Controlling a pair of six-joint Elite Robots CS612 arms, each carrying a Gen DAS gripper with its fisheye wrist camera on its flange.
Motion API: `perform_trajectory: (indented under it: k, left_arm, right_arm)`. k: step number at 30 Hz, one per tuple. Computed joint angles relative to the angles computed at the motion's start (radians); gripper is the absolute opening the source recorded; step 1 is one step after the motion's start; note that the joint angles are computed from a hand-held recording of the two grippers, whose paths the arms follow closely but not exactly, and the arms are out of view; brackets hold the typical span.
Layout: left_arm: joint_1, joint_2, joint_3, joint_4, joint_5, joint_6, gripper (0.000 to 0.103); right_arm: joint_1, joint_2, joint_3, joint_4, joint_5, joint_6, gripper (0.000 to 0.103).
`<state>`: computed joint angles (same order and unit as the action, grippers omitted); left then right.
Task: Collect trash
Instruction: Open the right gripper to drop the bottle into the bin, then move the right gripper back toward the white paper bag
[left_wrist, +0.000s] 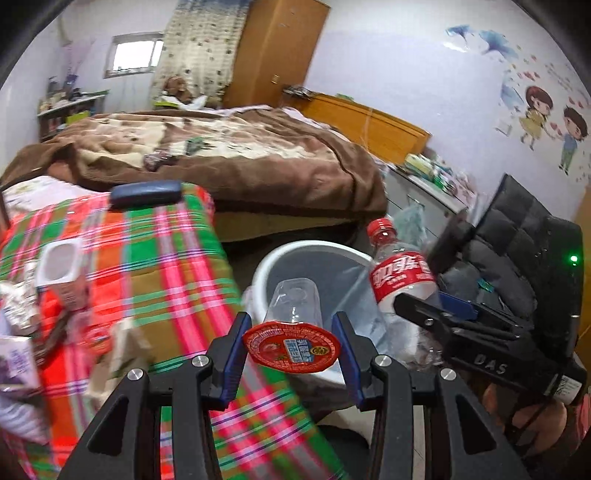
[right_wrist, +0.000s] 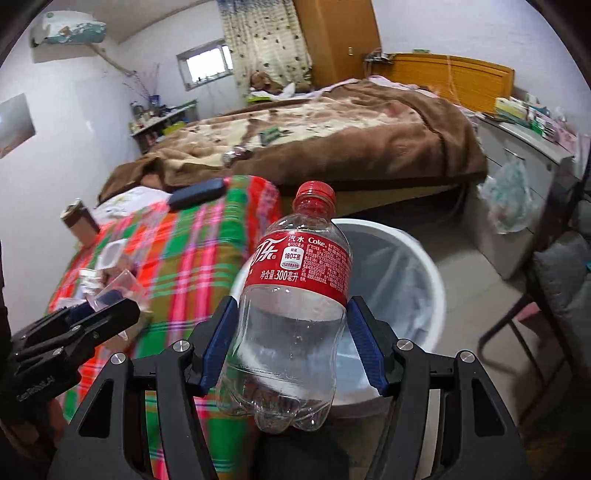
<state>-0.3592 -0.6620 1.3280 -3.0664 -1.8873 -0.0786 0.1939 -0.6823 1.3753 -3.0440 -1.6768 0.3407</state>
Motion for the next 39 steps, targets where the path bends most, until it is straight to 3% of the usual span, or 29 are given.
perform_trajectory:
  k: [15,18,19,20,21,25,39]
  left_arm:
    - [-0.041,0.085,-0.142,0.136,0.002,0.044,0.046]
    - [-0.045,0.088,-0.147,0.148,0.023,0.045,0.051]
    - [-0.044,0.089,-0.15,0.15,0.018,0.042,0.058]
    - [-0.043,0.089,-0.149,0.149,0.017,0.039,0.066]
    - [-0.042,0.088,-0.145,0.145,0.016,0.037,0.067]
    - [-0.038,0.08,-0.135,0.136,0.017,0.033,0.067]
    - [-0.008,0.004,0.013,-0.023,0.057,-0.017,0.067]
  right_arm:
    - [-0.046,0.024,-0.025,0.116,0.017,-0.031,0.063]
    - [-0.045,0.025,-0.026,0.115,-0.01,-0.031,0.063]
    - [-0.046,0.023,-0.022,0.113,-0.009,-0.02,0.063]
    - [-0.048,0.022,-0.02,0.111,-0.005,-0.013,0.063]
    - [-0.049,0.022,-0.018,0.109,-0.001,-0.007,0.063]
    - [-0.046,0.012,-0.002,0.102,-0.009,0.009,0.063]
    - [-0.018,-0.005,0.032,-0.026,-0.015,0.021,0.063]
